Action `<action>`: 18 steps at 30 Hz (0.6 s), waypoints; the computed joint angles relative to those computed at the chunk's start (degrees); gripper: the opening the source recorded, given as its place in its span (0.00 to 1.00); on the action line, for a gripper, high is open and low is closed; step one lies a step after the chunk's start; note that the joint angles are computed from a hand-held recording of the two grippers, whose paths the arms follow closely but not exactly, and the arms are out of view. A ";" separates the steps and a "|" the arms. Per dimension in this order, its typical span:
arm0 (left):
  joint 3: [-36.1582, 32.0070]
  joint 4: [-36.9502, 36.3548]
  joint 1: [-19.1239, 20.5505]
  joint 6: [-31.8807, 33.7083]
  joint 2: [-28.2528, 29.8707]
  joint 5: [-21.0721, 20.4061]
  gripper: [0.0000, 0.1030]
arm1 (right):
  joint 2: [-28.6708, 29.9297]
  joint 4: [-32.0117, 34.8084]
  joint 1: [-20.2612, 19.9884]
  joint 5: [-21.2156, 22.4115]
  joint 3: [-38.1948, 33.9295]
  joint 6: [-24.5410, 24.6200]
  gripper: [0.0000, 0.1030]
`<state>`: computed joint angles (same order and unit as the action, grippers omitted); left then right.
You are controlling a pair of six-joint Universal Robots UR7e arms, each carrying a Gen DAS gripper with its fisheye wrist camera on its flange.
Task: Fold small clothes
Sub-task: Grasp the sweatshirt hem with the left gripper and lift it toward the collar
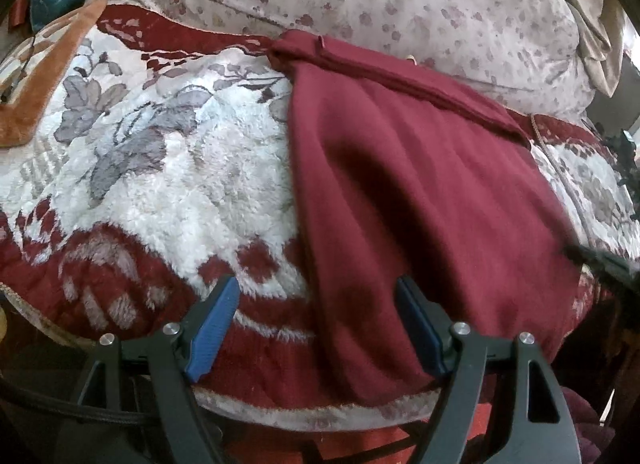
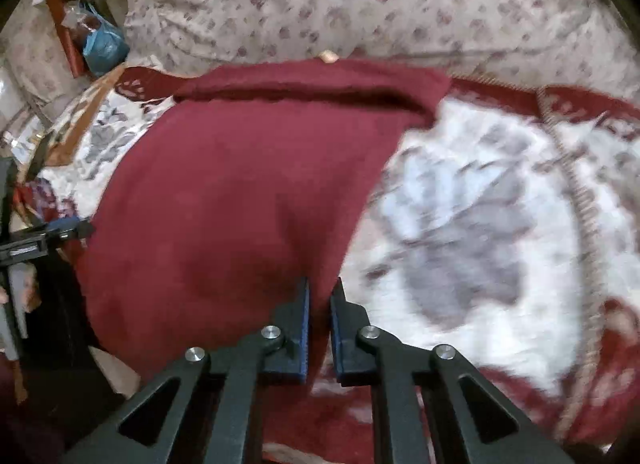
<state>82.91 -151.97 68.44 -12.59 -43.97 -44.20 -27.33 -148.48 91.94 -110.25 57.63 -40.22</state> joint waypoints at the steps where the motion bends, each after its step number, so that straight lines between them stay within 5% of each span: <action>1: 0.22 0.45 -0.13 -0.06 -0.08 0.10 0.76 | -0.27 -1.25 -0.04 -0.29 0.21 -0.44 0.08; 7: 0.27 1.97 -0.47 0.36 0.39 -0.68 0.76 | 0.21 2.49 -0.75 -0.08 -0.83 3.06 0.11; 11: -0.50 5.39 0.00 -1.32 0.74 -2.14 0.76 | -2.24 10.59 -2.24 6.11 -0.53 9.54 0.43; 14: -1.03 6.07 0.37 -1.51 1.13 -4.88 0.67 | -4.11 10.43 -2.47 5.38 2.34 8.21 0.45; 18: -1.85 5.95 0.15 -0.37 2.22 -3.18 0.49 | -5.86 12.73 -3.15 5.95 4.65 8.47 0.54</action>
